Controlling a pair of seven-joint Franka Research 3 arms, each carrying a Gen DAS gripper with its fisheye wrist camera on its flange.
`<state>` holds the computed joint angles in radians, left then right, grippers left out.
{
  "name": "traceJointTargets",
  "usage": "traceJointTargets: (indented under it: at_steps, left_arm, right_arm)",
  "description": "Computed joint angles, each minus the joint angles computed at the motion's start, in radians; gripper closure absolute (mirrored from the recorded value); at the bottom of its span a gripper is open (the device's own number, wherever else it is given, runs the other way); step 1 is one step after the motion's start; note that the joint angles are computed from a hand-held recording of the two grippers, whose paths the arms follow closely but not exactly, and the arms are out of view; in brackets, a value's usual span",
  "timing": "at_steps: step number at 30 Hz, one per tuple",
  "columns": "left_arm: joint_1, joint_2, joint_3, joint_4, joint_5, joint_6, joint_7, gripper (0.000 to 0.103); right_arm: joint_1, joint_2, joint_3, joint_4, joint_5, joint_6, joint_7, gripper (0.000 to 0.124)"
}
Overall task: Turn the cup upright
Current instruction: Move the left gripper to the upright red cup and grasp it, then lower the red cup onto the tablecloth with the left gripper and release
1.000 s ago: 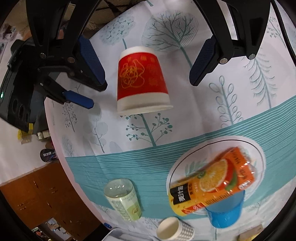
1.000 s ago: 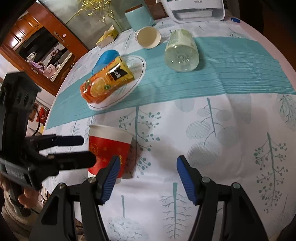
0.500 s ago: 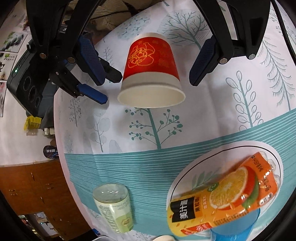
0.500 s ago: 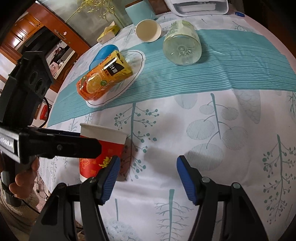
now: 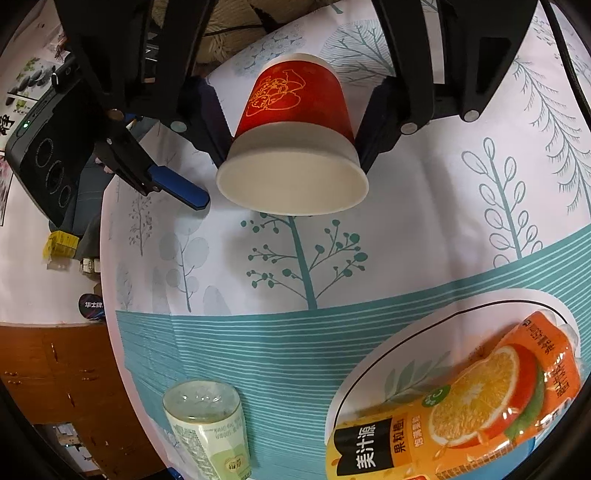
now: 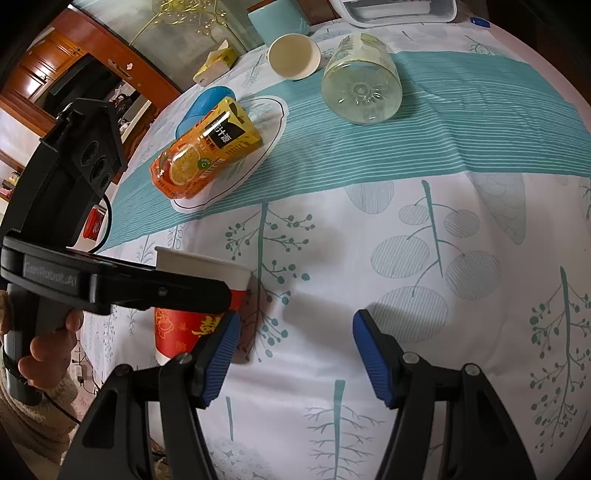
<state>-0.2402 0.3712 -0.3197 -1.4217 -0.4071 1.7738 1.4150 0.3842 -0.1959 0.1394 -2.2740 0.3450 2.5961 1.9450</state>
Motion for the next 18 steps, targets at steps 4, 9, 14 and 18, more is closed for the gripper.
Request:
traceJointTargets:
  at_steps: [4,9,14,18]
  left_arm:
    - [-0.002,-0.022,0.002,-0.017,0.012,0.019,0.010,0.041]
    - [-0.020,-0.082,0.009,-0.076,0.069,0.107,0.035,0.041]
    - [-0.043,-0.174,0.017,-0.198,0.132,0.289,0.065,0.041]
    - [-0.064,-0.245,0.023,-0.324,0.200,0.485,0.065,0.041]
  right_arm:
    - [0.002,-0.005,-0.003,-0.006,0.010,0.004,-0.002,0.060]
    - [0.000,-0.009,-0.001,-0.011,0.007,0.011,0.001,0.060]
    - [-0.002,-0.014,0.012,-0.013,-0.031,0.034,0.009,0.060]
    - [-0.007,-0.009,0.024,-0.008,-0.082,0.045,0.040,0.060]
